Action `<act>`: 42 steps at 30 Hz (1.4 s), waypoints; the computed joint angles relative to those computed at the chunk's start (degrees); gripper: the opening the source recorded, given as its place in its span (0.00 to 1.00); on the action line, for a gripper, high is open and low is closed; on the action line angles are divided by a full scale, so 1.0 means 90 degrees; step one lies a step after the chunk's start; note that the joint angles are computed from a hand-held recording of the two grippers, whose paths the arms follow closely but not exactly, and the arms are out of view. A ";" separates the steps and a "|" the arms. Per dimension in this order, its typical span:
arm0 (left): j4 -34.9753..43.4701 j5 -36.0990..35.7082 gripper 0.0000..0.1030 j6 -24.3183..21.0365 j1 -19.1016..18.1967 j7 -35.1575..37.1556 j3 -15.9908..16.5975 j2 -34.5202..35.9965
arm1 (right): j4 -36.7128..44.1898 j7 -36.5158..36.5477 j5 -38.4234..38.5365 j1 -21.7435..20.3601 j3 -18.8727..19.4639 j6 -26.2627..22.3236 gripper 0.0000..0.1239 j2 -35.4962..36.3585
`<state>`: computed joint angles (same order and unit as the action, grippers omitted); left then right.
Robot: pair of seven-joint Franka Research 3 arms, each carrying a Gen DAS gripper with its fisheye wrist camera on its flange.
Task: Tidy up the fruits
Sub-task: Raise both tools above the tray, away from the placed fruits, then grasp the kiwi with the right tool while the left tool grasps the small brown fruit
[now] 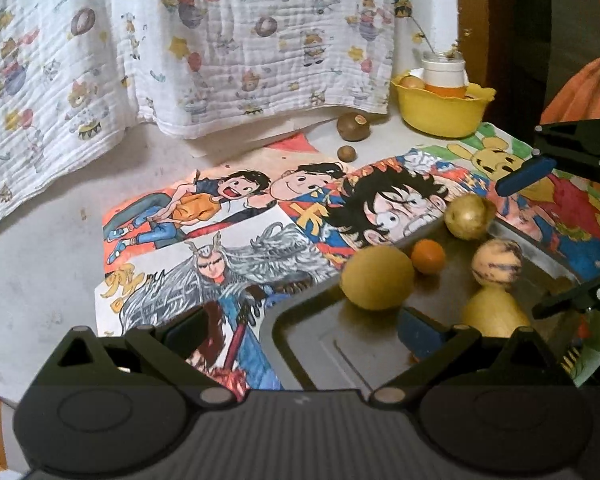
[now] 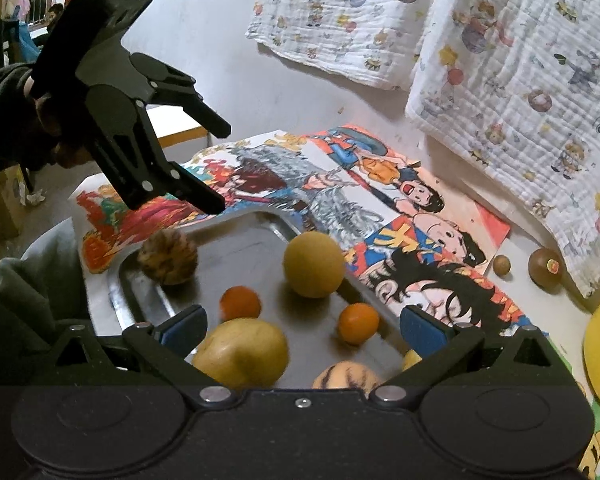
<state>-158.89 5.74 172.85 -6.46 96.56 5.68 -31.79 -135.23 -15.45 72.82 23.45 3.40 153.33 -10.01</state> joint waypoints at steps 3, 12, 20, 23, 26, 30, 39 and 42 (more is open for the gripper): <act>0.0305 -0.0129 1.00 0.0036 -0.0113 0.0016 0.0117 0.0400 | 0.0299 -0.0138 0.0171 -0.0039 -0.0038 0.0009 0.83 0.0236; 0.1483 -0.1056 1.00 0.0374 -0.0749 0.0840 0.0625 0.1916 | 0.1564 -0.0406 0.0971 -0.0317 0.0163 0.1124 0.83 0.1273; 0.3007 -0.2625 1.00 0.0479 -0.0995 0.2130 0.0546 0.3448 | 0.3164 0.3416 -0.0959 -0.0521 0.0160 0.1857 0.83 0.2643; 0.3712 -0.3085 1.00 0.0401 -0.0799 0.2370 0.0242 0.4078 | 0.3908 0.5736 -0.2551 -0.0112 -0.0408 0.1840 0.83 0.3299; 0.4271 -0.3196 1.00 0.0436 -0.0525 0.2349 -0.0116 0.4612 | 0.4775 0.7545 -0.3571 0.0189 -0.0976 0.1388 0.83 0.3921; 0.4916 -0.3030 1.00 0.0376 -0.0202 0.2061 -0.0514 0.5226 | 0.6094 0.9177 -0.4592 0.0378 -0.1466 0.0808 0.82 0.4874; 0.5833 -0.2877 0.97 0.0442 0.0856 0.1856 -0.1736 0.6099 | 0.8490 1.1174 -0.5920 0.0258 -0.1743 -0.0237 0.73 0.6537; 0.6004 -0.2871 0.93 0.0350 0.1327 0.1908 -0.2283 0.6258 | 0.9241 1.1677 -0.6306 0.0212 -0.1750 -0.0557 0.73 0.7016</act>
